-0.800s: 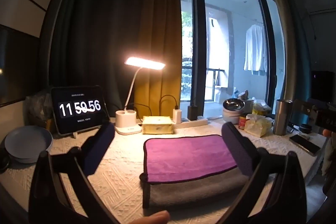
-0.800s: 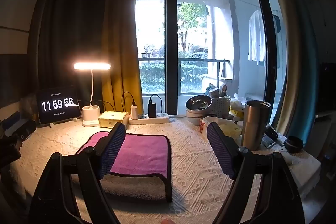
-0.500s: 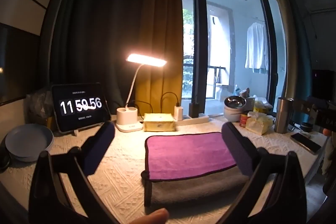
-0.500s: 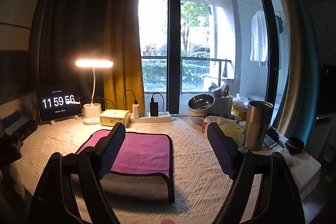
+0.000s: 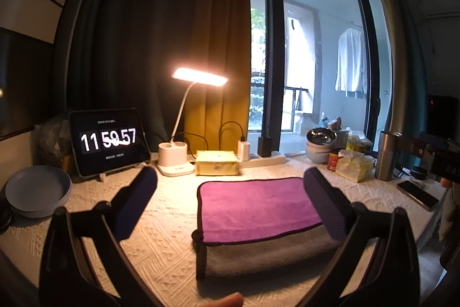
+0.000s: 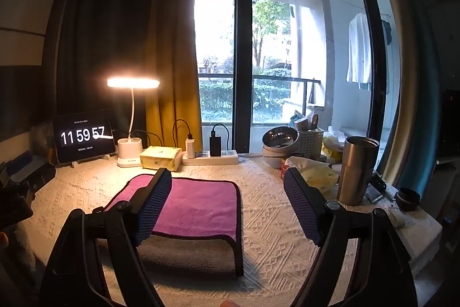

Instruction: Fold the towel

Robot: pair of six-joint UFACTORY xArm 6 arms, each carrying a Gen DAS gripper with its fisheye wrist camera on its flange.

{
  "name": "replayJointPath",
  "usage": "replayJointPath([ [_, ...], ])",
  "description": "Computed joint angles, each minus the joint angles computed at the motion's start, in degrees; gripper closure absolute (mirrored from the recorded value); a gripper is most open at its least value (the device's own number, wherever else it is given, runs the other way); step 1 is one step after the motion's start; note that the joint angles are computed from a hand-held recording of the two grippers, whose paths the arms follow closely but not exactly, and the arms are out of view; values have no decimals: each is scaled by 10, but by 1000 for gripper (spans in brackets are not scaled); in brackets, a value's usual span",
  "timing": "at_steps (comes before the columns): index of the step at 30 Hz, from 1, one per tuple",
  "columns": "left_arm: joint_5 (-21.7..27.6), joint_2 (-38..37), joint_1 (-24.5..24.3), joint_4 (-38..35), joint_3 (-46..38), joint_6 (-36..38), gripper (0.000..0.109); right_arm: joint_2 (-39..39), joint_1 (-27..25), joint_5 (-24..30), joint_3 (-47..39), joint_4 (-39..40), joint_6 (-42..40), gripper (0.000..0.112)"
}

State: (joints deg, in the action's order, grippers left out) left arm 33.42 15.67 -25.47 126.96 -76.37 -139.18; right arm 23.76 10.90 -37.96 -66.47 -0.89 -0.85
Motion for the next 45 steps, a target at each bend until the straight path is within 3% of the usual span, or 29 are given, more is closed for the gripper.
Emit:
replayJointPath([
  [45, -5, 0, 4, -6, 2, -5, 6, 3, -2, 12, -3, -10, 5, 30],
])
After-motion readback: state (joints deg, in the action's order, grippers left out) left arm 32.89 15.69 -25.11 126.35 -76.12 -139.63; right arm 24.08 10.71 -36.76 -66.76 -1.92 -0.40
